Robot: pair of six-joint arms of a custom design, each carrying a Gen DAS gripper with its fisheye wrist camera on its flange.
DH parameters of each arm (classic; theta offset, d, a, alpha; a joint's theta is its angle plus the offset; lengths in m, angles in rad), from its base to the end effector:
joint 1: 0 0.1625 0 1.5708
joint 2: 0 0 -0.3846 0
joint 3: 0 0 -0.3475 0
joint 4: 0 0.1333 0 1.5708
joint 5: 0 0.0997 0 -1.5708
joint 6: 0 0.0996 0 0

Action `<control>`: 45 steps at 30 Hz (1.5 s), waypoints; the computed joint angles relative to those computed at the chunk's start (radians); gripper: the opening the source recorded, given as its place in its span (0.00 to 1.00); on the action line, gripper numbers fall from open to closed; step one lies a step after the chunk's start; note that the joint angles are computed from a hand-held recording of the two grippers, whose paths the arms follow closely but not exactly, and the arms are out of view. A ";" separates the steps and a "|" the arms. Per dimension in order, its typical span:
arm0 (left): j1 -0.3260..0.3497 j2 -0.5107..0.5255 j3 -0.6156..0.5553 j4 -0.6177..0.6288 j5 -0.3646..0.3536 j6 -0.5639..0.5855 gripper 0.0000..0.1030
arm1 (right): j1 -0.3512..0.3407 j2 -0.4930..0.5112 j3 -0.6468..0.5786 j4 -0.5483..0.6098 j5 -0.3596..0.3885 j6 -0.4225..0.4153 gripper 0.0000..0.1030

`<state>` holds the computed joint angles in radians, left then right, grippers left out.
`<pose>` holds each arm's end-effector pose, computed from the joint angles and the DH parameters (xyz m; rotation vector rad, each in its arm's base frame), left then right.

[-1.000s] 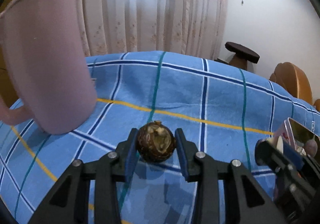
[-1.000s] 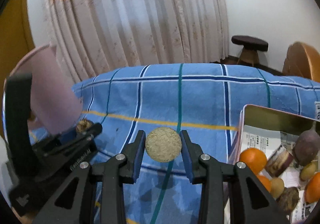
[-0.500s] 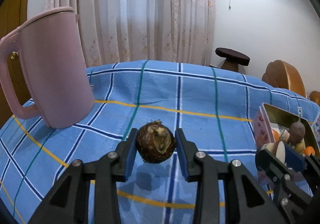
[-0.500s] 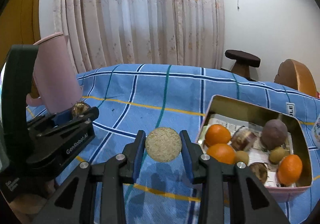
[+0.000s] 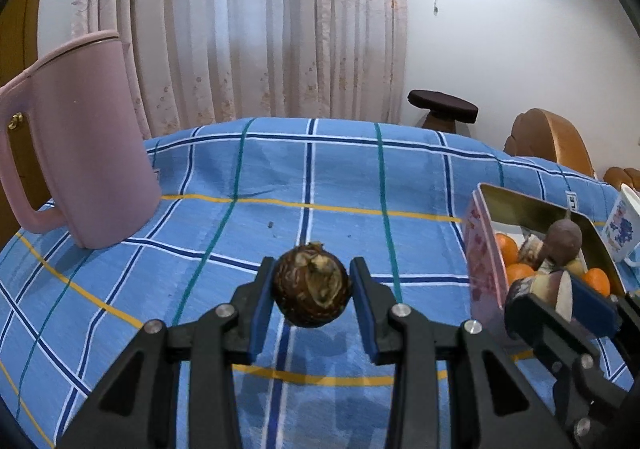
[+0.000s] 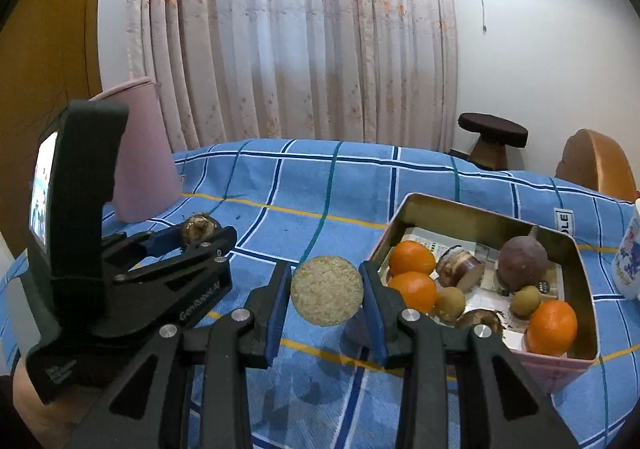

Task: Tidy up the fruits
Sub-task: 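Carry the mangosteen and cake over the tin with both tools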

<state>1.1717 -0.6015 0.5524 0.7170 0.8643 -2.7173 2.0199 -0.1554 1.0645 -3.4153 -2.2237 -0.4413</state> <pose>-0.0748 -0.6868 0.2720 0.5253 2.1962 -1.0673 0.3766 -0.6137 -0.0188 0.6249 -2.2078 1.1453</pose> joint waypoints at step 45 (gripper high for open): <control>-0.143 0.098 0.017 -0.045 0.157 0.030 0.38 | -0.093 -0.158 0.131 -0.277 -0.158 -0.082 0.36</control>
<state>1.0282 -0.5030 0.5690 0.6719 1.0209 -2.6877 1.9269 -0.3133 1.1959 -3.6920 -2.3817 -0.5233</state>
